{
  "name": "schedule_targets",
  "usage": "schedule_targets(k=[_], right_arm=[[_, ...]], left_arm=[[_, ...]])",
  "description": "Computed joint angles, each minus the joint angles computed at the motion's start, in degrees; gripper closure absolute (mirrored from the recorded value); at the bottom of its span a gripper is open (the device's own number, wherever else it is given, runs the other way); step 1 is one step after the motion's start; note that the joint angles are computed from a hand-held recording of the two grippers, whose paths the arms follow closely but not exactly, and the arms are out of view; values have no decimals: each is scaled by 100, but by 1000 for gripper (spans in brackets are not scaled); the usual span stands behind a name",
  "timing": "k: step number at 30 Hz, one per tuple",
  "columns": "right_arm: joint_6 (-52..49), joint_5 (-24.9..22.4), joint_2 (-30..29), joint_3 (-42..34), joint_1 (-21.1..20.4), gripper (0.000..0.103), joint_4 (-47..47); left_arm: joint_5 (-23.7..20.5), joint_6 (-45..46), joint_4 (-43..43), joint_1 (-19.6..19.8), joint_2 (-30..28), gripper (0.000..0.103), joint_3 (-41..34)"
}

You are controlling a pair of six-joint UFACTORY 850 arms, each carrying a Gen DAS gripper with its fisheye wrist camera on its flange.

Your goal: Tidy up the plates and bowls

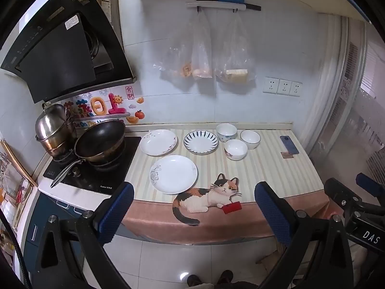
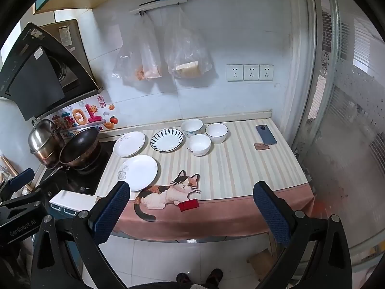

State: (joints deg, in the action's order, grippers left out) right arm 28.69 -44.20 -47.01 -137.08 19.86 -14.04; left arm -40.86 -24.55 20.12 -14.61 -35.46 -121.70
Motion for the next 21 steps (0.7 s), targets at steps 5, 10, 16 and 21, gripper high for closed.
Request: schedule_targets(k=[5,10,16,21], right_arm=[[-49,-47,-40,-61,1,0,75],[67,89,42,145,64,0,-39],[83,89,87,232,100,0,-88],[44,111,119,304,85,0,-75]], left_arm=[[7,47,-97,10,5,0,1],[141,47,-125,45,172,0,276],[117,30,-121,36,152,0,222],[118,5,-101,16,138,0,220]])
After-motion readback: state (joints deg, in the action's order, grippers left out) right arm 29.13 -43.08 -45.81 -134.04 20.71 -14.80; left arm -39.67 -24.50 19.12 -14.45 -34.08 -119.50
